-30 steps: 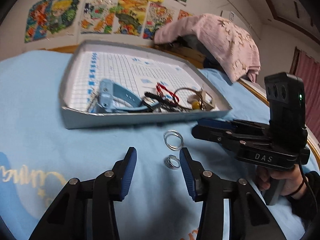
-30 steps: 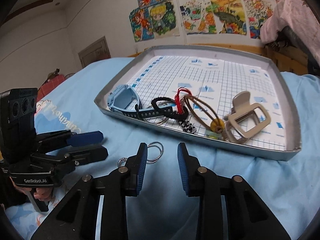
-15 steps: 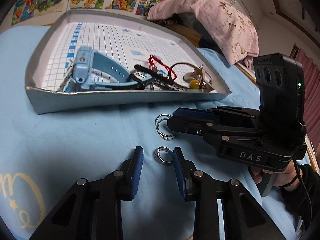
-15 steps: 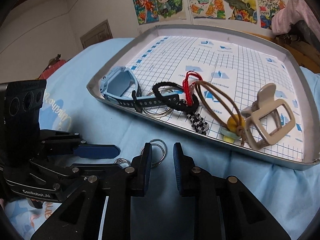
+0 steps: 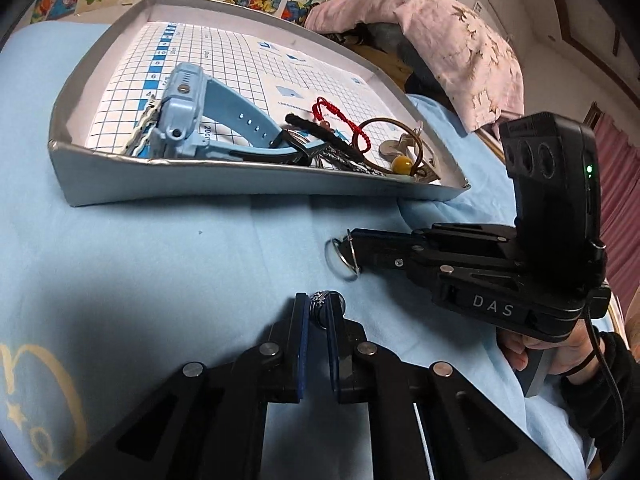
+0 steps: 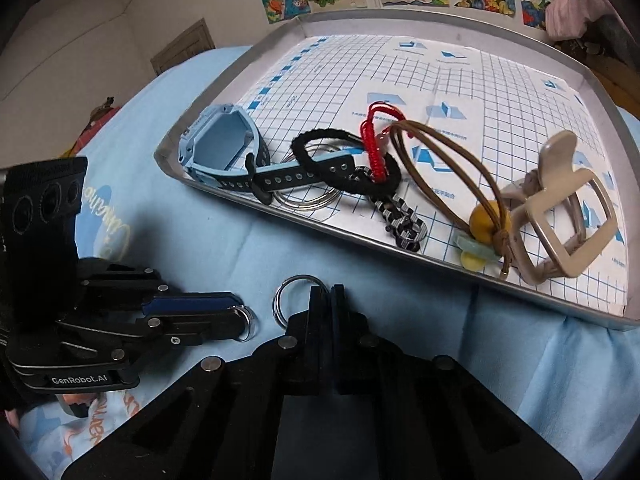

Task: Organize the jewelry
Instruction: 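Grasp one silver ring with the left tool while the right tool grasps the other, then carry both silver rings into the grey tray and open both tools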

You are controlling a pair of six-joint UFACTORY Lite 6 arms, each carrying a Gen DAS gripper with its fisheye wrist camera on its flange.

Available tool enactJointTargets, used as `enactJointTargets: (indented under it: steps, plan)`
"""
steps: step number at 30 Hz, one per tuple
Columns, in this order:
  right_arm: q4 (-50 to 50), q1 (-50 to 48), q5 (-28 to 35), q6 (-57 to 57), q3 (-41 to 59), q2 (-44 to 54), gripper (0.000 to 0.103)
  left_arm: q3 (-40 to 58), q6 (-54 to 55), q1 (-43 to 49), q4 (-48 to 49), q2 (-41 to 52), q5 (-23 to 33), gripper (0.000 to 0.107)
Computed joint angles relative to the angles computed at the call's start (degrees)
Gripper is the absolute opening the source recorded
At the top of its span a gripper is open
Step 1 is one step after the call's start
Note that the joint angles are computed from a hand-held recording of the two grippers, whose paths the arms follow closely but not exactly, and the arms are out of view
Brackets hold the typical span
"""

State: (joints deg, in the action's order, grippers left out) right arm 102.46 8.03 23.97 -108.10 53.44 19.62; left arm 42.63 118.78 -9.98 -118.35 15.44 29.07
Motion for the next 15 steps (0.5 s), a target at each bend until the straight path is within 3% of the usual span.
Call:
enactJointTargets:
  steps: [7, 15]
  plan:
    - [18.19, 1.18, 1.57, -16.66, -7.3, -5.0, 0.003, -5.83, 7.96, -0.45, -8.76, -6.18, 1.11, 0.008]
    - [26.45, -2.38, 7.29, -25.25, -15.0, -13.59, 0.003, -5.71, 2.59, 1.54, -4.82, -12.62, 0.6, 0.008]
